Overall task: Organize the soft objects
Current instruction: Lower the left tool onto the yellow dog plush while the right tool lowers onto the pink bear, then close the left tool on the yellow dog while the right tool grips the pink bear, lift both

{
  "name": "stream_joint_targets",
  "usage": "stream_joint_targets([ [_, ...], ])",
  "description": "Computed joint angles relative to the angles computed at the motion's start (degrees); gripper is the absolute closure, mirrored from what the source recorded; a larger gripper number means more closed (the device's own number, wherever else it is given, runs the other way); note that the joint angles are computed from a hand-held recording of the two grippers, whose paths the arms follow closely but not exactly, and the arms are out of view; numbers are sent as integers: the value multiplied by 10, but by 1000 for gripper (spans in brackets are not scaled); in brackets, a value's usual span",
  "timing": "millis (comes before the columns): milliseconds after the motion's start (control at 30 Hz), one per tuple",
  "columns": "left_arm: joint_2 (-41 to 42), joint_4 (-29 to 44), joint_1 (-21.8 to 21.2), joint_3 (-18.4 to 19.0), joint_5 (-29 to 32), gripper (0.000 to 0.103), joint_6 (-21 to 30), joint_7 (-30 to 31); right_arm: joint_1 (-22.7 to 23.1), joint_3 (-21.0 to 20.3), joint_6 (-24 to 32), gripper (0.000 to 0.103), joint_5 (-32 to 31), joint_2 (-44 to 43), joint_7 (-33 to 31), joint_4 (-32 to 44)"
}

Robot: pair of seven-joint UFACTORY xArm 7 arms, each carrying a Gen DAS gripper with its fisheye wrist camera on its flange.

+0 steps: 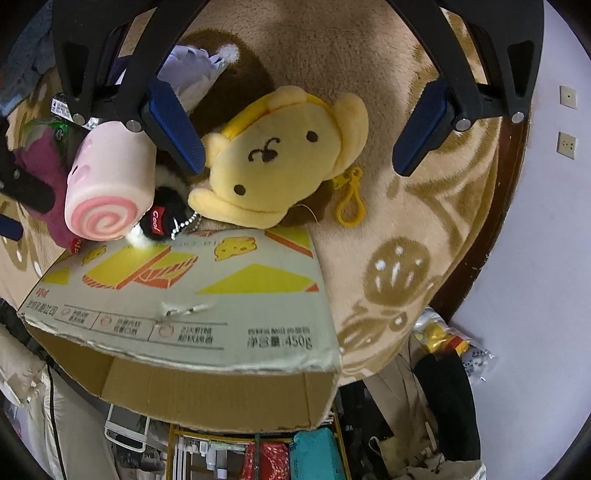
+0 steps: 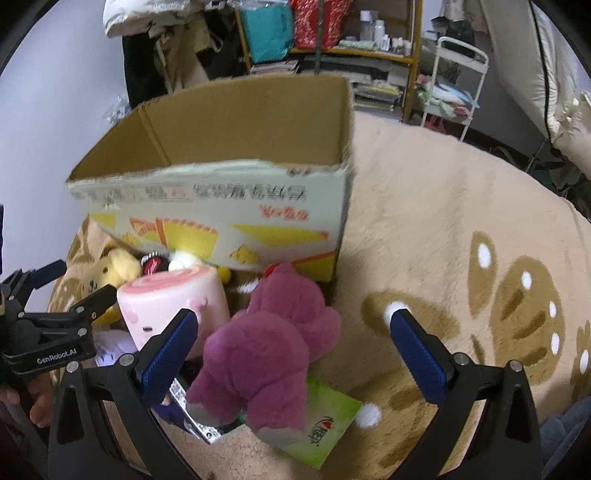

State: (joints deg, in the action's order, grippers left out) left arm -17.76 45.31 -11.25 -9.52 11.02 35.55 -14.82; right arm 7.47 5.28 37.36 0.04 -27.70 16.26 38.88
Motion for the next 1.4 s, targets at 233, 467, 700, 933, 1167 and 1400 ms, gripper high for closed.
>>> stream_joint_targets([
  [233, 15, 3, -3, 5, -8, 3, 2, 10, 10, 3, 27, 0, 4, 16, -9, 12],
  [467, 23, 4, -7, 14, -31, 3, 1, 26, 17, -9, 48, 20, 27, 23, -20, 15],
  [700, 28, 5, -10, 22, -58, 11, 0, 45, 26, -11, 58, 39, 52, 20, -39, 13],
  [933, 22, -1, -10, 17, -64, 25, -2, 54, 29, -18, 61, 46, 76, 11, -50, 7],
  [1167, -2, -12, -11, 11, -58, 29, 1, 42, 24, -15, 64, 48, 69, -5, -50, 4],
  [1400, -32, -23, -9, 9, -58, 29, 6, 24, 26, -19, 48, 48, 80, -33, -49, -4],
])
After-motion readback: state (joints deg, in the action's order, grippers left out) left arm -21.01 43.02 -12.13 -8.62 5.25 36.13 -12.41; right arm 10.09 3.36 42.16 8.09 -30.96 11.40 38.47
